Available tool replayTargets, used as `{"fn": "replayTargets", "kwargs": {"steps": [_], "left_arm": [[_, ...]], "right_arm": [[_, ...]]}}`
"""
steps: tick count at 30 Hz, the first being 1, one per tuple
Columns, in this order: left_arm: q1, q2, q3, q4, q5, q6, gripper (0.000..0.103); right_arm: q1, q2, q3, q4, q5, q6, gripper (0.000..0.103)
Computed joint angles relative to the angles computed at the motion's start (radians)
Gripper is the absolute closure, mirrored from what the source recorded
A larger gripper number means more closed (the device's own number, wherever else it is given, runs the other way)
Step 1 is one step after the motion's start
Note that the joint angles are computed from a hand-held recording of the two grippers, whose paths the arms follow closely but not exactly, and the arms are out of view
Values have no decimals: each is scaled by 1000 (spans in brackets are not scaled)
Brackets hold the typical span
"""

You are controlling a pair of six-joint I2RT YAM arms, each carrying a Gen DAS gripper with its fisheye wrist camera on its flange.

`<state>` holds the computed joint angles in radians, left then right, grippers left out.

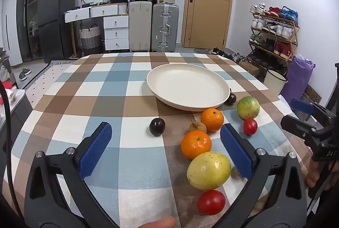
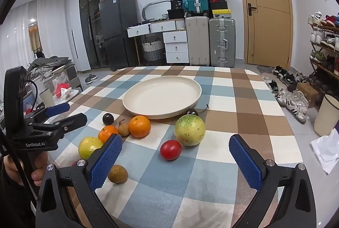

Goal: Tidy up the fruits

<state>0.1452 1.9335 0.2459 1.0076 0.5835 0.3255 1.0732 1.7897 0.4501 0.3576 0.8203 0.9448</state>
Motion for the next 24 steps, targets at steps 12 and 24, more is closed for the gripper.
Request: {"fn": "replayTargets", "kwargs": {"steps": [12, 24], "left_arm": [[-1, -6, 2, -13, -6, 6, 1], [-2, -2, 0, -2, -8, 7, 1]], "right_arm": [[0, 16, 12, -1, 2, -17, 0], [3, 7, 4, 2, 8, -12, 0]]}}
